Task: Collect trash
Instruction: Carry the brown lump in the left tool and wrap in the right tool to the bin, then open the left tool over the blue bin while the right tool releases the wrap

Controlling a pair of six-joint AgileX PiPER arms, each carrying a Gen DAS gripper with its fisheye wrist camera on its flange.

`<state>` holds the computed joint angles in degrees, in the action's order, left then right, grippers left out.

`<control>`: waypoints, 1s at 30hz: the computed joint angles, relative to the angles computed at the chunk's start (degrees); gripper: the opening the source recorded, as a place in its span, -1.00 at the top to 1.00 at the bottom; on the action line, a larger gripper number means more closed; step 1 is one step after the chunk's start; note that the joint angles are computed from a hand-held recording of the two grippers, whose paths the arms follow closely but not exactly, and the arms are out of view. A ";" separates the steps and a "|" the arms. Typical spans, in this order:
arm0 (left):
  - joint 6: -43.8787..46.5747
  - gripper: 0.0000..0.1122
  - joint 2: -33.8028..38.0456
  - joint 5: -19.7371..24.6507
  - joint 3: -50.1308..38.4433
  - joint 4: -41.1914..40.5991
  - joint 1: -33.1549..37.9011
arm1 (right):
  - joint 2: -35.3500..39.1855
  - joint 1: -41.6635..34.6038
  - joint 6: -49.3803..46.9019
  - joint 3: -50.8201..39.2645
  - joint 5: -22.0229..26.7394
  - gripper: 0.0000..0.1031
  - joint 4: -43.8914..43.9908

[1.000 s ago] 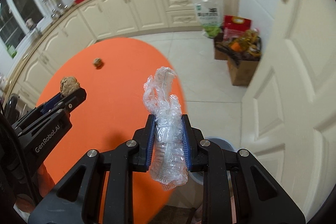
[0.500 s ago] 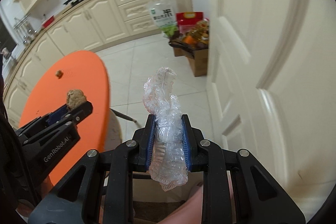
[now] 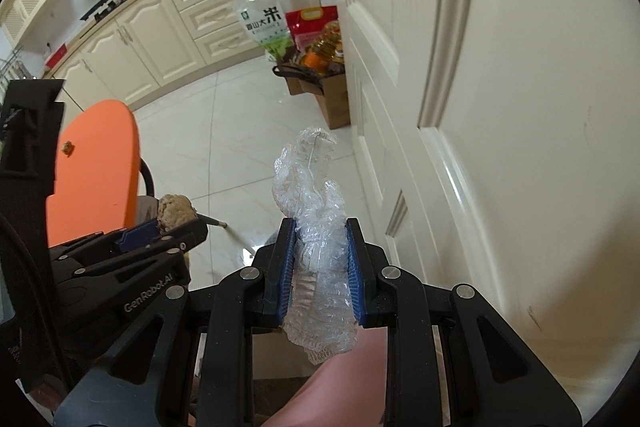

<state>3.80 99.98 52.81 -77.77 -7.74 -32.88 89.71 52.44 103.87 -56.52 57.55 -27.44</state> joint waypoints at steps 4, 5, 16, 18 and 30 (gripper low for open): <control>-0.17 0.45 4.59 3.99 -5.29 0.00 0.14 | -0.15 -1.21 -0.87 1.50 -2.10 0.56 0.86; -0.55 0.45 5.74 4.80 -6.64 0.60 0.09 | -0.31 -1.42 -1.03 2.21 -2.86 0.55 0.99; 4.18 0.19 6.19 7.50 -8.70 -2.33 2.84 | 3.65 -5.03 -5.23 1.74 -9.24 0.54 3.44; 5.39 0.12 3.56 7.61 -7.09 -2.70 4.33 | 4.65 -5.26 -5.52 1.28 -10.43 0.53 3.73; 6.83 0.02 -4.17 5.85 -1.20 -1.93 10.41 | 13.95 -5.39 -13.58 -11.18 -6.98 -0.21 6.58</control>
